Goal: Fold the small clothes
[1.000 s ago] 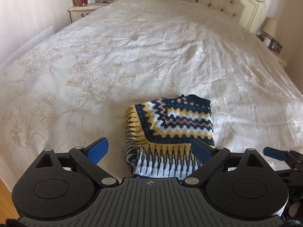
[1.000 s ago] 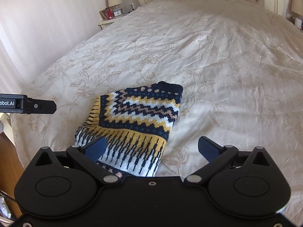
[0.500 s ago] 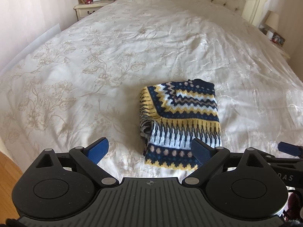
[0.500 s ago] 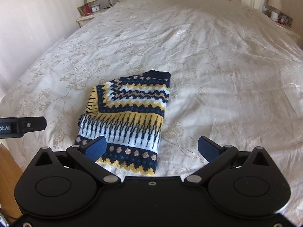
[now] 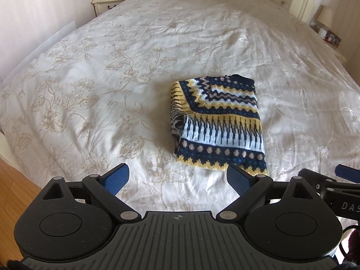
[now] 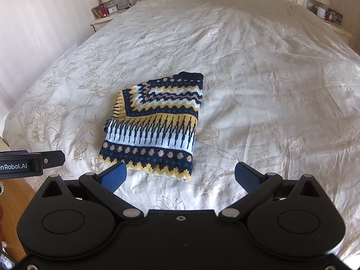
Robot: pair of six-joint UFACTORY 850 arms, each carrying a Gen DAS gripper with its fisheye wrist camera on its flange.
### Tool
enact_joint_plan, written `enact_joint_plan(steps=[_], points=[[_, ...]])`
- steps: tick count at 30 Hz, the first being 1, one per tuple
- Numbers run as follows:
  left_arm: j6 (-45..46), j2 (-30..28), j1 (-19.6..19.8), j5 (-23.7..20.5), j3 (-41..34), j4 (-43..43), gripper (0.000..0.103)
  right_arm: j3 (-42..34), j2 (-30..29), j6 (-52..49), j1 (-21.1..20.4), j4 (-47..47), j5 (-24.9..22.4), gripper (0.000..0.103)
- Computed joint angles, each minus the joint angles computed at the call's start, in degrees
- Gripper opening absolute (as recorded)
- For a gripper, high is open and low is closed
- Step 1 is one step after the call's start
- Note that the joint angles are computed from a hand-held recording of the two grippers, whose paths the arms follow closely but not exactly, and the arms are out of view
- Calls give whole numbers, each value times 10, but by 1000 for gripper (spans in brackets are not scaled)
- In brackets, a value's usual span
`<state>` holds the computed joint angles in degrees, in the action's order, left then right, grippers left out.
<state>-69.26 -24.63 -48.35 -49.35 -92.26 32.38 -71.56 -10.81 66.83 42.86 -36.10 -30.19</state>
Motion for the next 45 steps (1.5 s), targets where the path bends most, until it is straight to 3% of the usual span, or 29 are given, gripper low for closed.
enact_joint_plan(steps=[30, 45], points=[[28, 8, -10, -2, 11, -29, 95, 24, 24, 54, 21, -28, -9, 102], [36, 27, -3, 11, 39, -30, 95, 3, 4, 76, 37, -28, -16, 102]])
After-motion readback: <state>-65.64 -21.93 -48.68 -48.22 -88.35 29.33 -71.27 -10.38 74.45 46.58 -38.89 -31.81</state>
